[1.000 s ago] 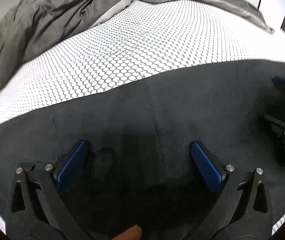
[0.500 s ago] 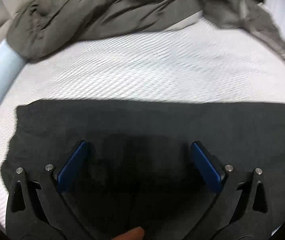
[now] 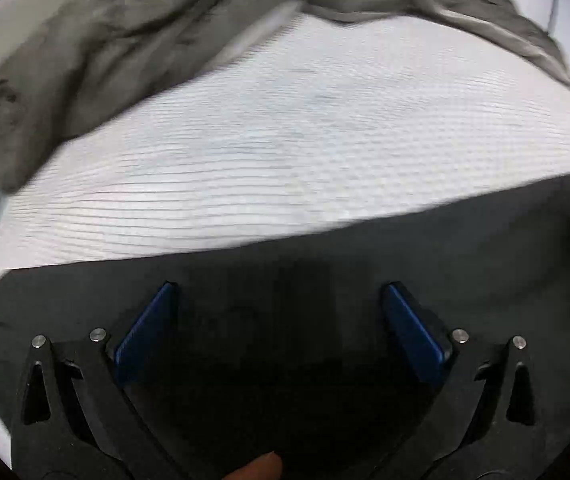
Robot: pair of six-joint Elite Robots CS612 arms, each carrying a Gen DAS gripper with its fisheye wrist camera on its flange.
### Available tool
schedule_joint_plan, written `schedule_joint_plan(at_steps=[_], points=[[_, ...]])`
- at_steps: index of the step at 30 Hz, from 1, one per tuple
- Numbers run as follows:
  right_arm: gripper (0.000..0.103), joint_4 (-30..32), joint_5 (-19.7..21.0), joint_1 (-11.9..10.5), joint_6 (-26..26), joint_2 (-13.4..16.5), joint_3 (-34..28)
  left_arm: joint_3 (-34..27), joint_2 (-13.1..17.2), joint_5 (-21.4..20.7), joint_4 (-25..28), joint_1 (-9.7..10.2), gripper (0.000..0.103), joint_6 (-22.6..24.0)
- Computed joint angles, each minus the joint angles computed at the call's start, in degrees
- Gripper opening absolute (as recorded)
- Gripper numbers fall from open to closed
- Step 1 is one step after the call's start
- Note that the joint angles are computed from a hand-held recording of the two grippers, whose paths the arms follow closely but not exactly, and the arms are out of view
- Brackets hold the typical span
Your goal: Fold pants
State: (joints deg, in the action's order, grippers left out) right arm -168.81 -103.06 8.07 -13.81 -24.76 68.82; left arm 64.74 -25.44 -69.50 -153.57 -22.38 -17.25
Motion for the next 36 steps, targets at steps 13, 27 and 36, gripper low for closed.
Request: schedule_joint_plan(at_steps=[13, 27, 36], points=[[0.094, -6.22, 6.37, -4.05, 0.51, -4.98, 10.74, 9.68, -4.0, 7.35, -7.81, 4.82, 0.048, -6.14], [0.095, -7.94, 6.22, -3.63, -1.02, -6.49, 14.36, 20.34, -9.16, 4.82, -15.18, 6.35, 0.032, -7.23], [0.094, -10.28, 8.44, -4.28, -1.41, -7.62, 17.21, 23.74, -10.76, 8.04, -12.57, 6.28, 0.017, -15.54]])
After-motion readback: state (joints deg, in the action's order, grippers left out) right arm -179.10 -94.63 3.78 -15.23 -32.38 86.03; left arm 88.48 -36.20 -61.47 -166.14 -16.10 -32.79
